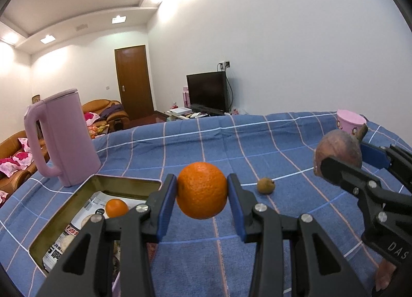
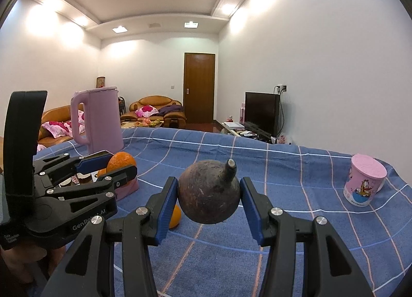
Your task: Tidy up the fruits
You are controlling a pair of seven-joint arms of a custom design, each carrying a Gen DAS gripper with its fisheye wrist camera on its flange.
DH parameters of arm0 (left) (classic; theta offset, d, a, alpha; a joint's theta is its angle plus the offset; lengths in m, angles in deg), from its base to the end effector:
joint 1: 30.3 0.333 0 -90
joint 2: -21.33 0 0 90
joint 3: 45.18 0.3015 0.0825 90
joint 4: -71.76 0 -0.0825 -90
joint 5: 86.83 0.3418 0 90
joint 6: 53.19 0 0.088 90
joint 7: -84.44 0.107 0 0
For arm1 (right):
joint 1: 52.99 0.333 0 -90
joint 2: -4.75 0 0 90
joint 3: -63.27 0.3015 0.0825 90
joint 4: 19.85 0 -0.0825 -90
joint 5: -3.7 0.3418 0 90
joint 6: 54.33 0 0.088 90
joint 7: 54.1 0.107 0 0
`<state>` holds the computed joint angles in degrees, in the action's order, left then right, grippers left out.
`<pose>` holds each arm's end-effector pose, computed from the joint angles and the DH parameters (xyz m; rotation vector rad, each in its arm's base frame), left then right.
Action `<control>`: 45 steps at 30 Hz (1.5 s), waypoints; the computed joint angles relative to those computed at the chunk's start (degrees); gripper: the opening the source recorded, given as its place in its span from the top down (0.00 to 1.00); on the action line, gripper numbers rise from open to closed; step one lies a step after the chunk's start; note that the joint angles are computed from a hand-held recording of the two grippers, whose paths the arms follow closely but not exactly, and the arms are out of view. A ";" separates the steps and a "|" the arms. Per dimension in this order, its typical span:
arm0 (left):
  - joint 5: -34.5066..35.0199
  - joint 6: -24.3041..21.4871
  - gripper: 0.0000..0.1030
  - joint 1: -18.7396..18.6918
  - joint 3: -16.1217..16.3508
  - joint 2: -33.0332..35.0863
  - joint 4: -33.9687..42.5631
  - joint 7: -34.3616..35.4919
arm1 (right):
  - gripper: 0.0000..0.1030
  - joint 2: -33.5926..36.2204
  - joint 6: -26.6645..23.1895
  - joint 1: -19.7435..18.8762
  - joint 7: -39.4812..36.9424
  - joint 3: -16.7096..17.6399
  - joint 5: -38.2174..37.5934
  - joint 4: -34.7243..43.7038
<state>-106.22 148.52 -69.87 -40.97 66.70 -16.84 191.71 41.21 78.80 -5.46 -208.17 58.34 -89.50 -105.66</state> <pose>0.5882 -0.3877 0.3472 -1.0482 1.9342 -1.2162 0.5158 0.4665 0.3434 -1.3841 1.5123 -1.1631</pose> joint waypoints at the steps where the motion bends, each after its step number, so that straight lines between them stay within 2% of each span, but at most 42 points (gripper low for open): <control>1: 0.05 0.19 0.59 0.03 -0.04 0.00 -0.05 -0.03 | 0.50 -0.14 -0.14 0.14 0.29 -0.09 -0.26 -0.28; 13: 0.14 1.35 0.60 1.88 -2.26 -0.82 -1.43 0.47 | 0.50 -1.03 -0.49 0.02 1.33 0.72 -2.04 -1.53; 19: 0.46 -0.16 0.60 2.42 -2.19 -1.29 -1.62 -0.92 | 0.50 -0.46 0.57 -0.43 -1.29 0.83 -0.27 -0.28; 26: 3.59 -0.15 0.59 5.54 -4.63 -2.86 -4.10 -3.41 | 0.50 0.99 1.99 -0.73 -5.62 0.43 3.17 2.11; 33: 4.67 -0.59 0.60 6.85 -4.38 -5.42 -7.30 -5.30 | 0.50 3.89 7.82 -1.06 -8.81 -1.13 6.76 7.68; 38: 5.22 0.23 0.60 9.01 -5.04 -7.49 -9.76 -6.61 | 0.50 7.78 12.88 -1.53 -14.00 -2.50 11.74 14.45; 42: 3.05 -0.93 0.60 8.22 -2.41 -8.28 -10.00 -6.64 | 0.50 12.50 15.69 -2.32 -21.57 -2.63 17.65 22.38; 45: 0.46 -2.68 0.60 6.14 1.29 -8.23 -9.51 -6.74 | 0.50 16.67 16.91 -2.87 -27.36 -2.48 22.35 29.01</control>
<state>-105.76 145.84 -63.73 -39.68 58.47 -26.35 184.98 57.88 95.71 -8.33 -235.53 55.85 -67.15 -76.65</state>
